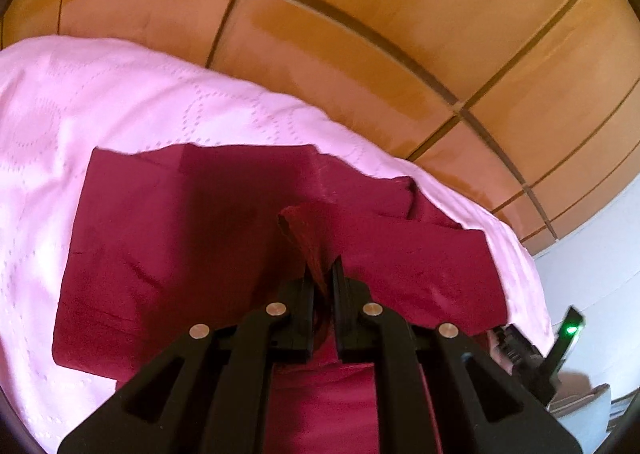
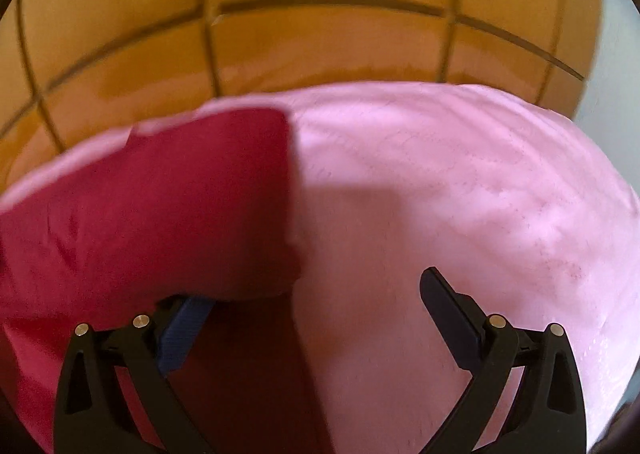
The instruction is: Fold small clothes
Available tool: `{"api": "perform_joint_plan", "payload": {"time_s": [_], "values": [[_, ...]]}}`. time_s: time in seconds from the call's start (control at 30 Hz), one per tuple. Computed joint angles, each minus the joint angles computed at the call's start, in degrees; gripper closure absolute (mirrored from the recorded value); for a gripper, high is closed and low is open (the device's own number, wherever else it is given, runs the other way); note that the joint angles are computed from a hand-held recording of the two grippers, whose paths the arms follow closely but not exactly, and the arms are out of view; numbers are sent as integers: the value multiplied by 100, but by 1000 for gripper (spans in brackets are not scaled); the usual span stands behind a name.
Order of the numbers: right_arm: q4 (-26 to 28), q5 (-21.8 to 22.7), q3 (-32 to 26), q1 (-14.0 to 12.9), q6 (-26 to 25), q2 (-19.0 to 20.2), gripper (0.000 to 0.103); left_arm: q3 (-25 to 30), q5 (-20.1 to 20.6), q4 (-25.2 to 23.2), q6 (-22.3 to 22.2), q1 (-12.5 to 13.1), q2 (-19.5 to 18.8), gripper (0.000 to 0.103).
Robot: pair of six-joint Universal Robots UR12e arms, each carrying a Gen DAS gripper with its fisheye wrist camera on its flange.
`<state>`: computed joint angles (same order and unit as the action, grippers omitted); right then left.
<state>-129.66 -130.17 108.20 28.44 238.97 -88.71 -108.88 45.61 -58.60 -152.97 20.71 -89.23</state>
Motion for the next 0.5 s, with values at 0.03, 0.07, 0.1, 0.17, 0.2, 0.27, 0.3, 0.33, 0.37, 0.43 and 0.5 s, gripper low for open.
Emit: {"api": "perform_joint_plan", "payload": {"time_s": [0.03, 0.07, 0.1, 0.17, 0.2, 0.27, 0.3, 0.33, 0.37, 0.43, 0.5], "values": [[32, -100, 12, 18, 181, -14, 3, -40, 36, 139, -65, 16, -7, 96], [49, -129, 49, -1, 419, -61, 3, -78, 89, 310, -154, 26, -12, 96], [-100, -26, 111, -31, 464, -90, 3, -113, 169, 508, -268, 27, -39, 96], [-403, 309, 232, -114, 328, -131, 3, -137, 372, 723, -426, 0, -85, 96], [-372, 372, 237, -121, 281, -119, 3, -148, 556, 847, -512, -31, -132, 96], [-195, 446, 195, -126, 257, -64, 3, -176, 839, 1054, -641, -79, -198, 87], [-99, 475, 175, -120, 308, -44, 3, -221, 941, 1183, -709, -90, -233, 83], [3, 558, 157, -159, 334, -34, 3, -270, 893, 1274, -708, -76, -239, 83], [42, 618, 144, -175, 353, -25, 3, -340, 837, 1438, -688, -56, -229, 81], [-36, 634, 175, -184, 354, -29, 3, -522, 859, 1835, -556, -64, -150, 69], [-167, 600, 244, -193, 382, -71, 3, -670, 840, 2014, -263, -54, -2, 33]]}}
